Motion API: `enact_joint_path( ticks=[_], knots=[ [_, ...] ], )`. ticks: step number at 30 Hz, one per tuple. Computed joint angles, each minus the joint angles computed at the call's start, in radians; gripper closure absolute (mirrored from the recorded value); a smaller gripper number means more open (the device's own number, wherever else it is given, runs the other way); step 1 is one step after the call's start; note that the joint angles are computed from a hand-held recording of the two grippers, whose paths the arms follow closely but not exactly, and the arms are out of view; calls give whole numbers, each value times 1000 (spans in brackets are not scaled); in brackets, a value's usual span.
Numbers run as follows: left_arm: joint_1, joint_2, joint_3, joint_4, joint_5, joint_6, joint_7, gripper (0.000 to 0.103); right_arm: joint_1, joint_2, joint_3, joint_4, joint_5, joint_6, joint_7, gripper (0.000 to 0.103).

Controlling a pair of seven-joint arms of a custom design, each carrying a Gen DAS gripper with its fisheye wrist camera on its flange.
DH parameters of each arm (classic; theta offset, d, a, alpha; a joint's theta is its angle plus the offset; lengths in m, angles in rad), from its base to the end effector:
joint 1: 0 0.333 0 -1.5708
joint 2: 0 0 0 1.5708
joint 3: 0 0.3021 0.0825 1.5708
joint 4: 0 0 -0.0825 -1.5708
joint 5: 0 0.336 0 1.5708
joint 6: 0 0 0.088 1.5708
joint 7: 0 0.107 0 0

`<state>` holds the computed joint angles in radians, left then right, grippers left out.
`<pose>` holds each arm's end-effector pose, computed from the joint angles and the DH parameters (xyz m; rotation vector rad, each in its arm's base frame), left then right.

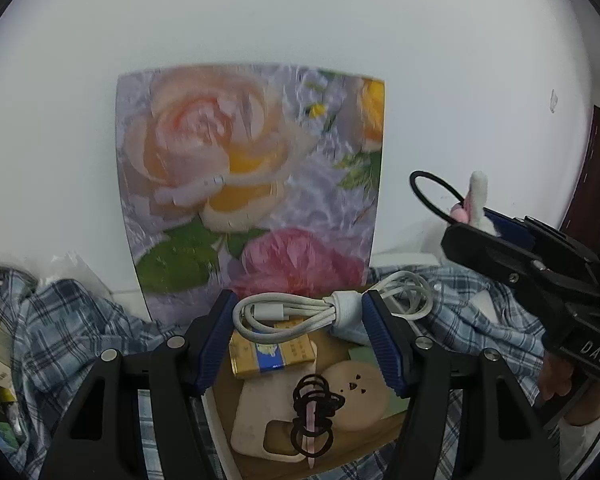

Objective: Organize soft objects
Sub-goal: 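Lower the cable and bunny plush into the box and open both tools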

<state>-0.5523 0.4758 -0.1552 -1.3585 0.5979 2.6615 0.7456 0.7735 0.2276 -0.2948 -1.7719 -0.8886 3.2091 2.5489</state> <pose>0.5341 -0.4425 0.5474 -1.5353 1.9696 -1.0759 0.4917 0.3599 0.5570 -1.7157 1.0465 -0.6617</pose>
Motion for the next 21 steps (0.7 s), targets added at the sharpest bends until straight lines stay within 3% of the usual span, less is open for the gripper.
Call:
enact_joint_path(
  ticks=[10,16,21],
  knots=[
    [7,73,-15,56,-83,-58,62,37,-134,52,153,-26,298,-29,-278,65],
    [11,126,-30,101,-139,-105,110,37,-251,87,307,-27,505,-70,-462,65],
    [17,160,-41,135,-192,-146,144,37,-275,130,368,0,623,-124,-574,65]
  ],
)
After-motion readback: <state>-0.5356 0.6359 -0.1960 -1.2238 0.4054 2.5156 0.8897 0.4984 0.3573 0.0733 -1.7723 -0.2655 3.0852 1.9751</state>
